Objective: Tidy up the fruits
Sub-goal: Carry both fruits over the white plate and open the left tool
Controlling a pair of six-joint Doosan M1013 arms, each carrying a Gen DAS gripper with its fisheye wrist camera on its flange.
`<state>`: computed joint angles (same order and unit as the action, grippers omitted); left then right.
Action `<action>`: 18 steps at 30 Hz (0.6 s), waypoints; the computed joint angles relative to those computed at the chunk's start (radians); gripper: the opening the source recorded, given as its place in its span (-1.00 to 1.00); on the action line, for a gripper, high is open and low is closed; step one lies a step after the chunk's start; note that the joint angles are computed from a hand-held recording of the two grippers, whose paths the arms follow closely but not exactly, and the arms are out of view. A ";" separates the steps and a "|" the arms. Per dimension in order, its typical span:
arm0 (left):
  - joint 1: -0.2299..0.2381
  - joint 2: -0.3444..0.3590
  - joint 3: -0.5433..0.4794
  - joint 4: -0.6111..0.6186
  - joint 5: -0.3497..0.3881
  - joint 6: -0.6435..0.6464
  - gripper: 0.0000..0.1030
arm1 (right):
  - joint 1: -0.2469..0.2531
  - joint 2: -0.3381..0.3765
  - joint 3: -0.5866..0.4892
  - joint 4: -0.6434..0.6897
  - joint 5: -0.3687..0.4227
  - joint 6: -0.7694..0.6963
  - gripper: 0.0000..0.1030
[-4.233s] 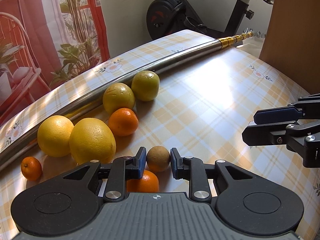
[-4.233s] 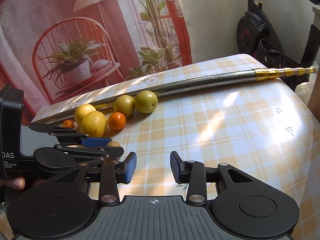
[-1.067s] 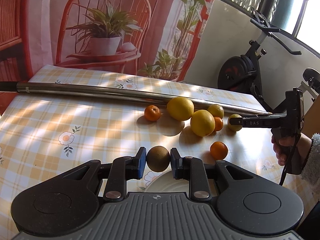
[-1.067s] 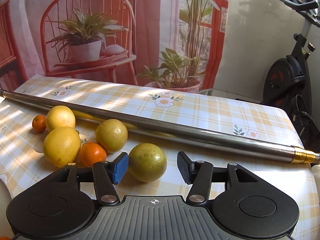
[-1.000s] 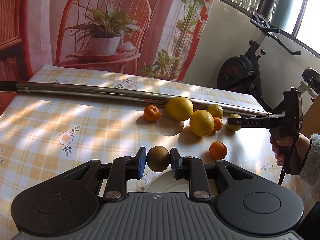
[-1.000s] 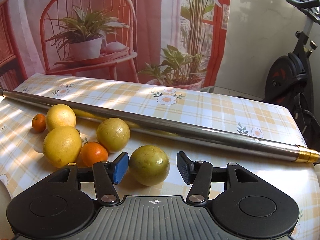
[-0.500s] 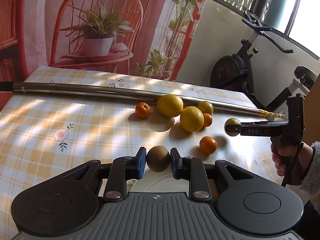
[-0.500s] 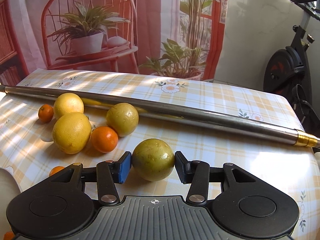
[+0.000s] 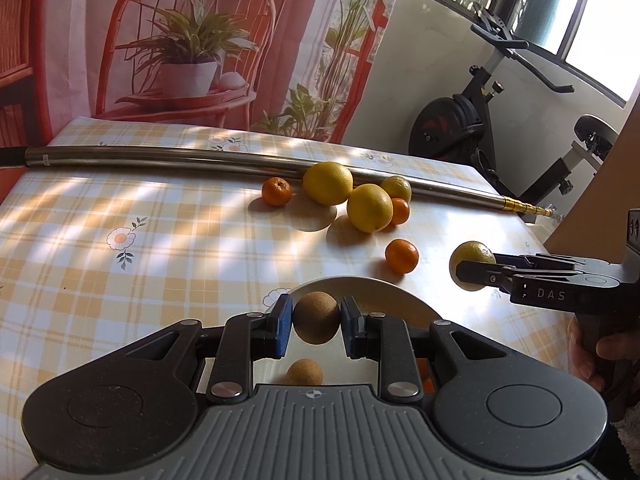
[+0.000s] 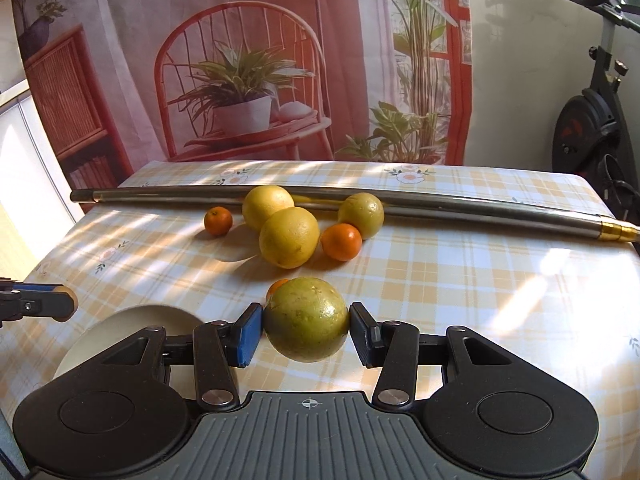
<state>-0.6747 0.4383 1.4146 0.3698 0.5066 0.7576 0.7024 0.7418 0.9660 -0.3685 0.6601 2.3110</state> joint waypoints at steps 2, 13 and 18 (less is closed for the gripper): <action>-0.001 -0.003 0.006 -0.035 -0.011 0.035 -0.47 | 0.011 -0.011 0.015 -0.008 -0.013 0.016 -0.16; -0.006 0.033 -0.018 -0.434 0.027 0.450 -0.47 | 0.047 -0.058 0.080 -0.093 -0.035 0.124 -0.16; 0.002 0.065 -0.055 -0.616 0.104 0.640 -0.47 | 0.050 -0.082 0.116 -0.127 -0.049 0.174 -0.16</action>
<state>-0.6724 0.5032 1.3596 -0.2465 0.6103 1.3976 0.7519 0.6600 1.0819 -0.4956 0.6112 2.4850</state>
